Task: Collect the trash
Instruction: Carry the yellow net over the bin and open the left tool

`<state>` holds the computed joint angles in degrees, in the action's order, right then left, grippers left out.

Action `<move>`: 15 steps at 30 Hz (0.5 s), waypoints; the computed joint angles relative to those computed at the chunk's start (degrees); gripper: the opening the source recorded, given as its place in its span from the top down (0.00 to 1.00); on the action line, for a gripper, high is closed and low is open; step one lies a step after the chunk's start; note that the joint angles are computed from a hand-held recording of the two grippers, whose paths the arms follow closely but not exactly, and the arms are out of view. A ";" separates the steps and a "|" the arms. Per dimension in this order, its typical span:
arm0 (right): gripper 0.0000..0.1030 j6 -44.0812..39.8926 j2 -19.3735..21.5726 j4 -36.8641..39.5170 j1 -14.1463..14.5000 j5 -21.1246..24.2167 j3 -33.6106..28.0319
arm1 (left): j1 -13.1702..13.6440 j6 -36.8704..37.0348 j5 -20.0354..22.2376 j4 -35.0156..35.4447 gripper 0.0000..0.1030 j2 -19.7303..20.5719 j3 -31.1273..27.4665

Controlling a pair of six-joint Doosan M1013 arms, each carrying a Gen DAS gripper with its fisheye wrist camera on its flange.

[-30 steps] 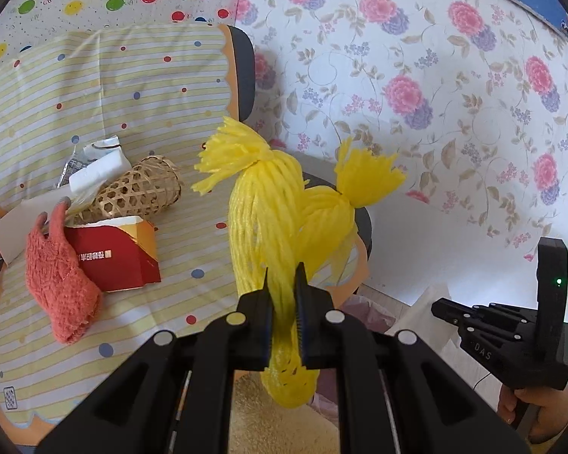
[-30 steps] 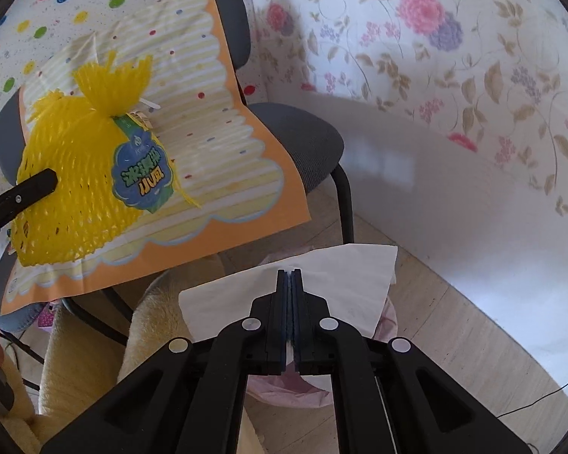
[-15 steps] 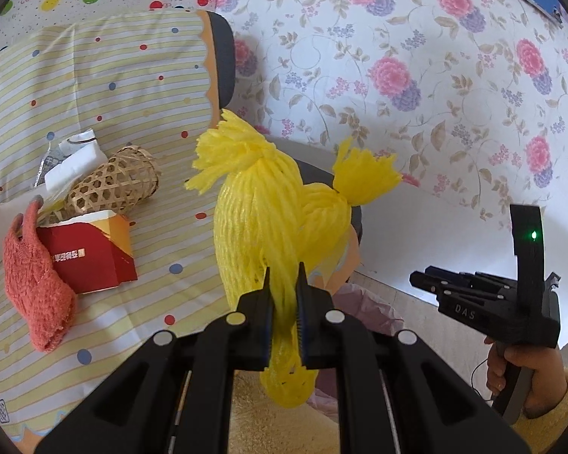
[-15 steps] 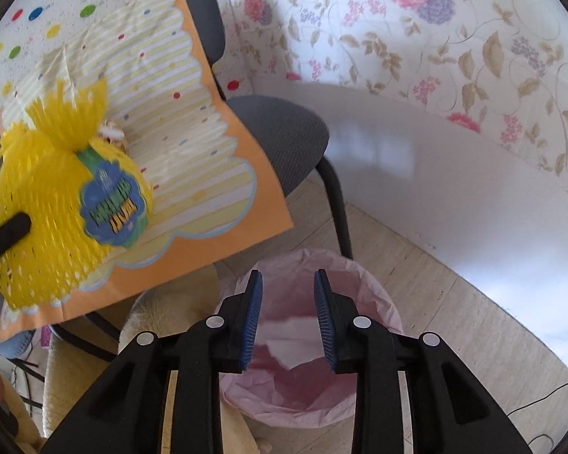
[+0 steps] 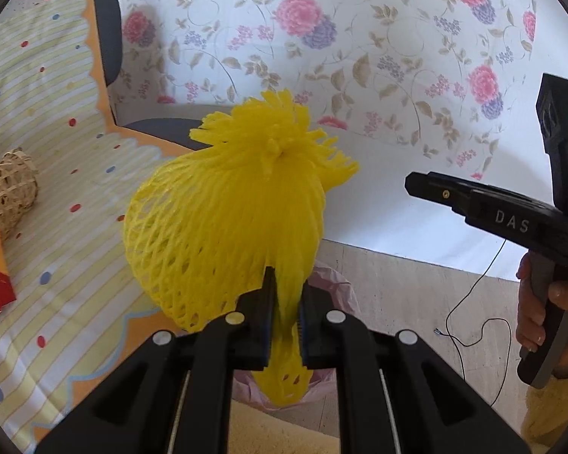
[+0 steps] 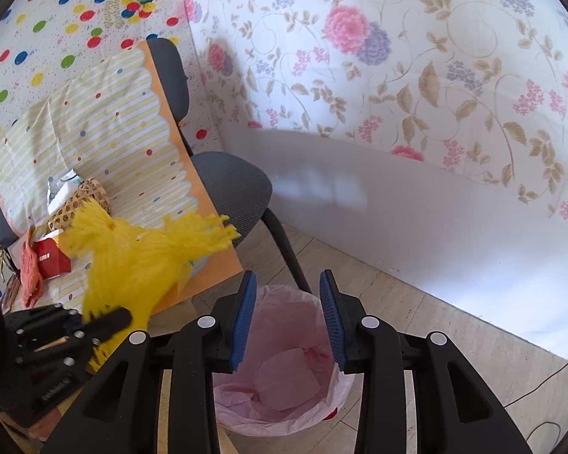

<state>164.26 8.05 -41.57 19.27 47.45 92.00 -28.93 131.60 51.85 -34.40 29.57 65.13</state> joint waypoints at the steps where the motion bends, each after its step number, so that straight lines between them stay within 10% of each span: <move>1: 0.64 0.51 -0.17 -0.37 -0.04 0.08 0.21 | -0.19 -0.29 0.57 0.35 0.92 0.38 -0.37; 15: 0.64 5.18 -1.90 -3.08 -0.49 -0.94 2.61 | -0.79 3.79 6.54 -1.79 0.92 0.41 0.44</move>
<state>169.44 6.15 -44.65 18.78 46.51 94.61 -29.72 135.38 58.39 -36.19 29.98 65.57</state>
